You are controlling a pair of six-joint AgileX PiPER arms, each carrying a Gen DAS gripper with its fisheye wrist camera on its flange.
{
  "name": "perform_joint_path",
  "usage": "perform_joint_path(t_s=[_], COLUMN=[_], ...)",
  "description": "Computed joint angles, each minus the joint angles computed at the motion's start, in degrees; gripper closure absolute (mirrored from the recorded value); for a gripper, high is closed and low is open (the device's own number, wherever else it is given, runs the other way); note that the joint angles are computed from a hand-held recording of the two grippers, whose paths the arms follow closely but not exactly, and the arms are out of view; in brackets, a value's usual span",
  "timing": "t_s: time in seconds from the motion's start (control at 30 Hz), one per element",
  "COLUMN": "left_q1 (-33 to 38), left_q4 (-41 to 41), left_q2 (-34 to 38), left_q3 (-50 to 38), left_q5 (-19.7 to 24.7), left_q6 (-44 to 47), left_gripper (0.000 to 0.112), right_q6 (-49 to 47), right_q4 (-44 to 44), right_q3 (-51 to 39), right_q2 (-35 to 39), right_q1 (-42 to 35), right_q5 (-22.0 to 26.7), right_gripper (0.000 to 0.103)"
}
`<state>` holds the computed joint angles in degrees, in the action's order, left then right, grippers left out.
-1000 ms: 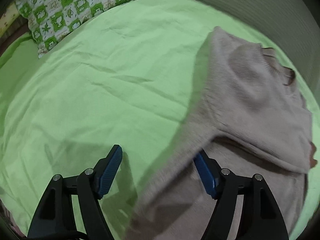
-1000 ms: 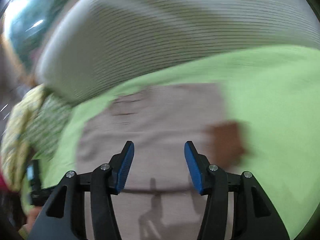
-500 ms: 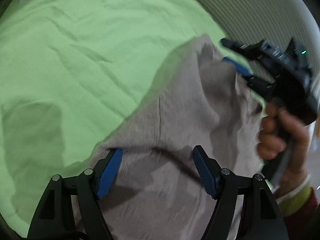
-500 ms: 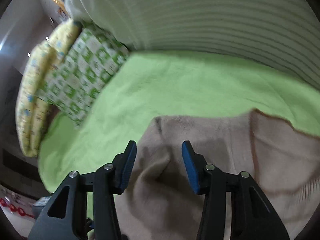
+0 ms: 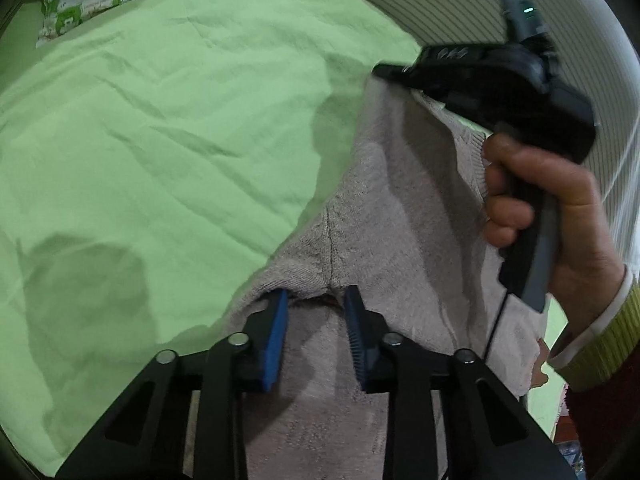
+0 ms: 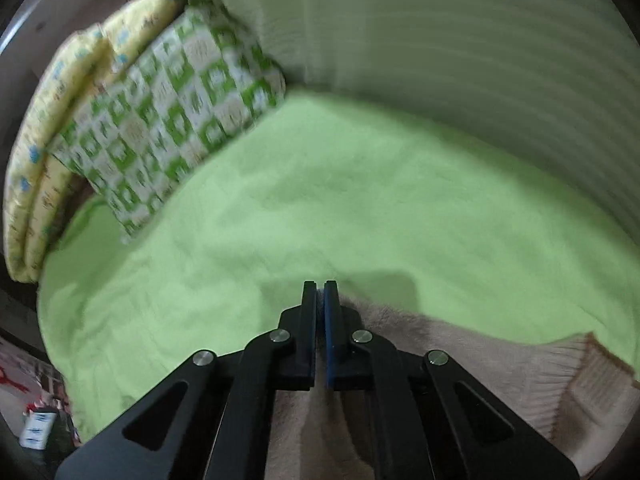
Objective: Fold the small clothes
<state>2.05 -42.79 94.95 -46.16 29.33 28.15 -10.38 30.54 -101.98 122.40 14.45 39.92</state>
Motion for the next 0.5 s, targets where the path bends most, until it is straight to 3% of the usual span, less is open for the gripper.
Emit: perform_joint_path(t_s=[0.07,0.13,0.23,0.37,0.5], left_q1=[1.18,4.35,6.04,6.75,9.14], left_q4=[-0.03,-4.64,-3.68,-1.14,1.76], left_q2=[0.36,0.08,-1.18,-2.83,-5.51], left_q3=[0.51,0.82,1.57,1.48,1.89], left_q5=[0.39,3.86,5.50,7.83,10.79], left_q6=[0.45,5.46,7.34,6.51,7.70], left_gripper=[0.110,0.110,0.108,0.103,0.095], right_q6=[-2.18,-4.68,-6.88,-18.16,-33.37], right_q4=[4.80,9.89,12.06,25.06,41.75], right_q3=[2.40,6.99,14.59,29.87,50.76], right_q2=[-0.54,-3.41,-9.60,-21.61,-36.36], right_q1=[-1.22,-2.59,-3.25,-6.10,-10.02], right_q5=[-1.22,-3.31,-7.86,-12.13,-15.24], right_gripper=[0.099,0.096,0.094,0.094,0.094])
